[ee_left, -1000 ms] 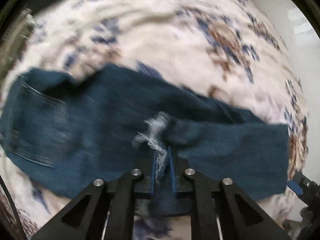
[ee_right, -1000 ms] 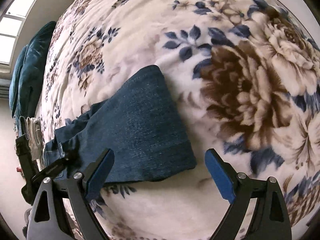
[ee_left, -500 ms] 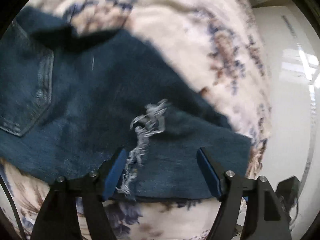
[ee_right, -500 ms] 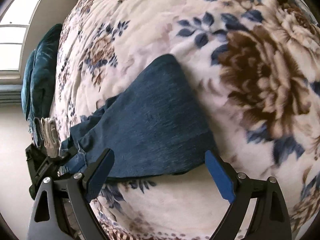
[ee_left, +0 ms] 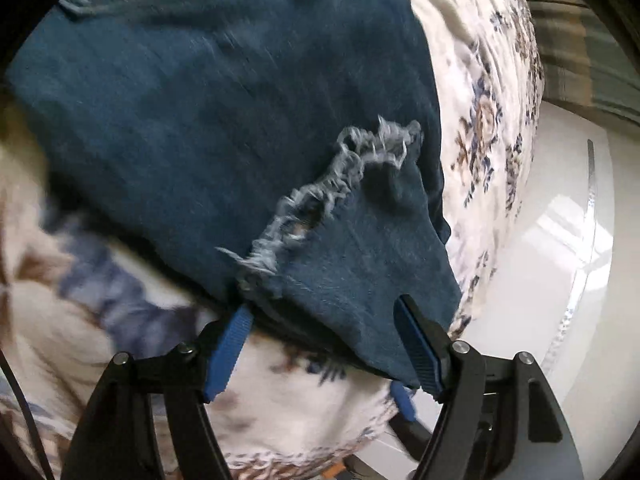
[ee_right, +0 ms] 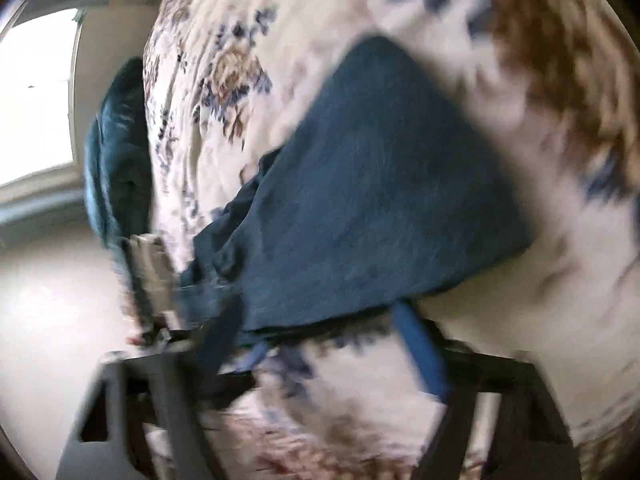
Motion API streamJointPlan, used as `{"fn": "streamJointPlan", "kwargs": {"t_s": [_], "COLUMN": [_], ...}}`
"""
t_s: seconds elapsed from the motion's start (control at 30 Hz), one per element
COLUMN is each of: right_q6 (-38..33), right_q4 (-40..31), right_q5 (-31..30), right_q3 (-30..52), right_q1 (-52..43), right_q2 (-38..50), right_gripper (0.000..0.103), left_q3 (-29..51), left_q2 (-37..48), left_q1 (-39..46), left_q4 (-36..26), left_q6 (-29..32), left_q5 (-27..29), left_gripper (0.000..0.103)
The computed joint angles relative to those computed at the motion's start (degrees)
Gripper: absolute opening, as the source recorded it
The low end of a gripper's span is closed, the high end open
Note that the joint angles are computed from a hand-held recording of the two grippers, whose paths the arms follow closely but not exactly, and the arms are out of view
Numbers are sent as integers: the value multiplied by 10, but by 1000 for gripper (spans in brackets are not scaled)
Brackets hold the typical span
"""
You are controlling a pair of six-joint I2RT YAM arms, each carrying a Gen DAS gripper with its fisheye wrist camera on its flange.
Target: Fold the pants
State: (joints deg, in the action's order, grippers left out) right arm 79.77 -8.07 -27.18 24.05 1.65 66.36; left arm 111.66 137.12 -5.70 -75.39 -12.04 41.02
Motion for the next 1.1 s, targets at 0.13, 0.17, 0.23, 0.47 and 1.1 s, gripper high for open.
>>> {"fn": "streamJointPlan", "kwargs": {"t_s": [0.13,0.17,0.23,0.47,1.1], "right_q6": [113,131,151,213,-23], "right_q4": [152,186,225,334,-65], "right_q5": [15,28,47,81,4], "right_q3": [-63,-72,-84,-91,153], "right_q1": [45,56,64,75,103], "right_q2": [18,30,47,153,183], "right_gripper": [57,57,57,39,77], "left_q3": [8,11,11,18,104], "left_q2": [7,9,5,-7,-25], "left_q1": [-22,-27,-31,-39,-16], "left_q4": [22,25,35,56,-51], "left_q6": [-13,-18,-24,-23,96], "left_q5": [-22,-29,-38,-96,-258], "left_gripper": [70,69,55,11,42]}}
